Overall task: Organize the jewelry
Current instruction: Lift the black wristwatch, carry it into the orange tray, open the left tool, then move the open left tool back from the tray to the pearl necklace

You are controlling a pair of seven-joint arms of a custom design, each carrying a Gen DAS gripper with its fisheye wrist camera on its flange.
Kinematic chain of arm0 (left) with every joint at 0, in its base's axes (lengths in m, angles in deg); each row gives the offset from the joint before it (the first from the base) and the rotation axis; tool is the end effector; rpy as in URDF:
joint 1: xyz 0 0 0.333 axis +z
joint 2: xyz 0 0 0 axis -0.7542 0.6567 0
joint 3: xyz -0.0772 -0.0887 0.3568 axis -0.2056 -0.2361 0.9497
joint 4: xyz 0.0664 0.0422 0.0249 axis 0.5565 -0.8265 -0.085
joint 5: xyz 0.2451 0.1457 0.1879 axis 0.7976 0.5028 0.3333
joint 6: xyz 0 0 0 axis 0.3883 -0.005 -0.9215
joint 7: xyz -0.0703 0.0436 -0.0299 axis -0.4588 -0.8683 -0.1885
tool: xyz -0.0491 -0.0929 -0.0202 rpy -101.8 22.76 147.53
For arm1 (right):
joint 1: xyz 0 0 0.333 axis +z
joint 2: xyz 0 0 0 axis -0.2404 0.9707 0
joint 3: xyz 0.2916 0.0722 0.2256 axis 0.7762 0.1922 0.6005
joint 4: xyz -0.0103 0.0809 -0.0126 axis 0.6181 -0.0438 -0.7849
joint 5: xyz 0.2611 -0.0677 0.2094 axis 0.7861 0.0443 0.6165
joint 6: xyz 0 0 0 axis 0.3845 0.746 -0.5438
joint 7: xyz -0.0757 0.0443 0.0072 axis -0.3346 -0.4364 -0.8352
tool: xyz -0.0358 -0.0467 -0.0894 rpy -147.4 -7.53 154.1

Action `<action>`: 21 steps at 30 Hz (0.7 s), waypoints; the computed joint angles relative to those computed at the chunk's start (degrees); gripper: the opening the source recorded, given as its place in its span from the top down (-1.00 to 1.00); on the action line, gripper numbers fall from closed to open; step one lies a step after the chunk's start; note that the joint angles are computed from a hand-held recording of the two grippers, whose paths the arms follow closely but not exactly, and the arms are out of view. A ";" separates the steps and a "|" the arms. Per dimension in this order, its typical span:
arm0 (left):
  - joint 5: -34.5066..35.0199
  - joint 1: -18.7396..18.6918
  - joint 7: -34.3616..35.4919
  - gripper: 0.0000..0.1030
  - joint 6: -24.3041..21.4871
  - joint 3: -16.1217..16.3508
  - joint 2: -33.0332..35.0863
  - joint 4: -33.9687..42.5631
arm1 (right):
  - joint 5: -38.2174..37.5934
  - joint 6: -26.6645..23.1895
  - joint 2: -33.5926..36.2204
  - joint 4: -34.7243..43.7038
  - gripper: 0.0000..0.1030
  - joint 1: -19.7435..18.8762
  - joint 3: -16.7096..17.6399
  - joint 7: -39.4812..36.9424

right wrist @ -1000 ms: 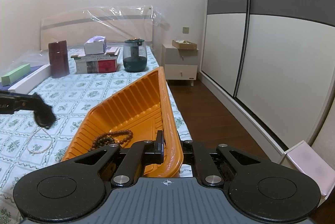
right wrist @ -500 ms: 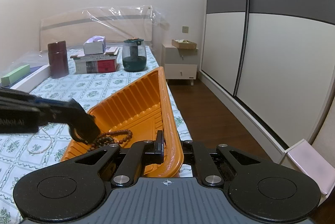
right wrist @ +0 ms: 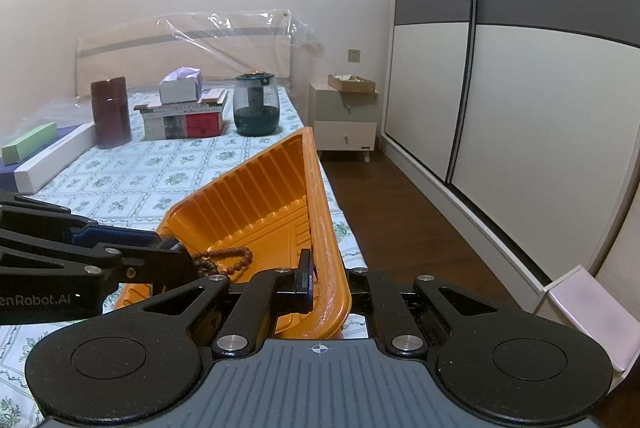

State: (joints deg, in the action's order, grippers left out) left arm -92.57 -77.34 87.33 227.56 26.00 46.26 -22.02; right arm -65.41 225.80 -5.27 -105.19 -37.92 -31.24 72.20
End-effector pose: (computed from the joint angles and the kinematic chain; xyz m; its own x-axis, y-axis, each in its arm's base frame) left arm 0.6353 -0.1918 0.4582 -0.0808 -0.9861 0.1455 -0.5193 -0.0829 -0.8505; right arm 0.7134 0.1264 0.4267 0.5634 -0.8256 -0.0320 -0.3932 -0.2338 -0.8892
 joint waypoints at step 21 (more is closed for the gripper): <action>-29.37 -17.93 12.72 0.34 3.56 17.83 -4.59 -11.82 | 0.40 -0.01 0.48 0.40 0.87 0.07 -0.05 -0.60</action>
State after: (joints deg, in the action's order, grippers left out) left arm -121.94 -95.27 100.04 231.12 43.83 41.67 -33.85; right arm -65.01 225.79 -4.79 -104.79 -37.84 -31.29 71.59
